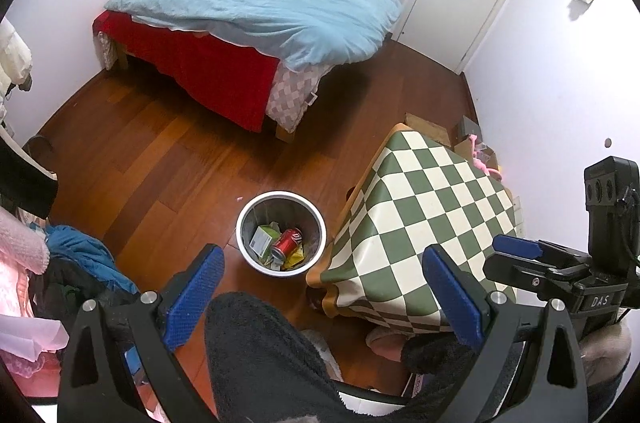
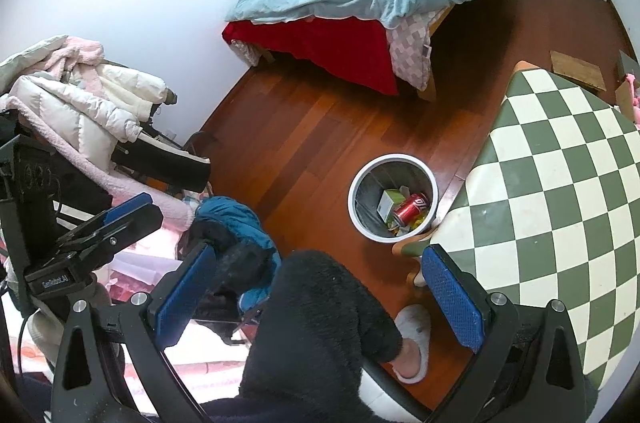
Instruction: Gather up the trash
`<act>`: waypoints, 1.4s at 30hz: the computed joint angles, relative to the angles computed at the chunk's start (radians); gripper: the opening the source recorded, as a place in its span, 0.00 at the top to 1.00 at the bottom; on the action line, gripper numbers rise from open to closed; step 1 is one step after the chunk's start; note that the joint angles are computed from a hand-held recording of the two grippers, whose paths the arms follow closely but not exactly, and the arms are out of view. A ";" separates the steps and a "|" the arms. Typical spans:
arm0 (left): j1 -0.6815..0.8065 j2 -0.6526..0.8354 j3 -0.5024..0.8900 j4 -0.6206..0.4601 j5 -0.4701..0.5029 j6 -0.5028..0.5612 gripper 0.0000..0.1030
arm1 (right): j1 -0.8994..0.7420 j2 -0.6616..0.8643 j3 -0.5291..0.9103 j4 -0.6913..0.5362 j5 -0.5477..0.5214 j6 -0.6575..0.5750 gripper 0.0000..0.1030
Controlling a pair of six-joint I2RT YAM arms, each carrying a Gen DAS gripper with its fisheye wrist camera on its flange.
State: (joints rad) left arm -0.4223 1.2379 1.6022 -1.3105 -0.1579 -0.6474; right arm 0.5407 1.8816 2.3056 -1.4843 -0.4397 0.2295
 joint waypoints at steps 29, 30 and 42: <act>0.021 0.023 0.020 0.009 0.092 0.031 0.00 | -0.010 0.009 0.023 -0.034 -0.030 -0.023 0.00; 0.023 0.022 0.016 0.010 0.094 0.032 0.00 | -0.008 0.007 0.021 -0.034 -0.030 -0.024 0.00; 0.035 0.016 0.007 0.017 0.101 0.039 0.00 | 0.007 0.012 0.030 -0.035 -0.027 -0.015 0.00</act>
State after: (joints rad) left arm -0.3878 1.2537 1.6087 -1.2938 -0.0568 -0.6082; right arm 0.5475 1.8936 2.3357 -1.5198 -0.4664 0.2143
